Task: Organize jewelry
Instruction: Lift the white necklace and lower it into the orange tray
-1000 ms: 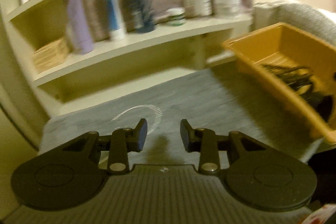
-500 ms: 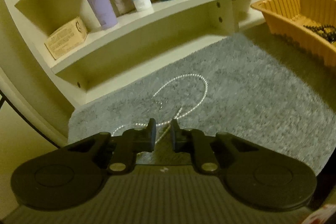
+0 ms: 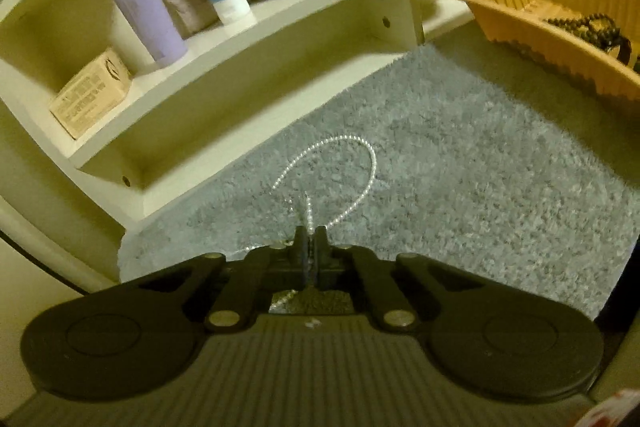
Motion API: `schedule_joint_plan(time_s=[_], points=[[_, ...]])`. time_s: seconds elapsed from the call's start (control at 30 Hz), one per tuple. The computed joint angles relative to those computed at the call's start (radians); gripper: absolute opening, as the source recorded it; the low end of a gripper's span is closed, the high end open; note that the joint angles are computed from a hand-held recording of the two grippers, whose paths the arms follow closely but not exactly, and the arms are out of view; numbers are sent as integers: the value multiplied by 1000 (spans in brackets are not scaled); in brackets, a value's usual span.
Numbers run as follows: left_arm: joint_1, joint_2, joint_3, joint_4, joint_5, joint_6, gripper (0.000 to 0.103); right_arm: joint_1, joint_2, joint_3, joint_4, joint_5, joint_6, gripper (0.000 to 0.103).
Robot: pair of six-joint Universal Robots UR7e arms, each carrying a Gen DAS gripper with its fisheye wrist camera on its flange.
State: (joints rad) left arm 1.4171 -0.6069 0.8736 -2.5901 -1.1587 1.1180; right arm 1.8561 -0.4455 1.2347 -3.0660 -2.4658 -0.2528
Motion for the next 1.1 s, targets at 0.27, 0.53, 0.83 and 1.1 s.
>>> schedule_joint_plan(time_s=[0.27,0.53,0.83,1.1], points=[[-19,-38,17,-11,-63,-25,2,0,0,0,0,0,0,4],[-53,-64,-21,16,-154,-69,2,0,-1,0,0,0,0,4],[-91,-84,-69,52,-231,-86,2,2,1,-4,0,0,-4,4],[-129,-91,-89,81,-284,-95,2,4,0,-3,-3,0,-4,4]])
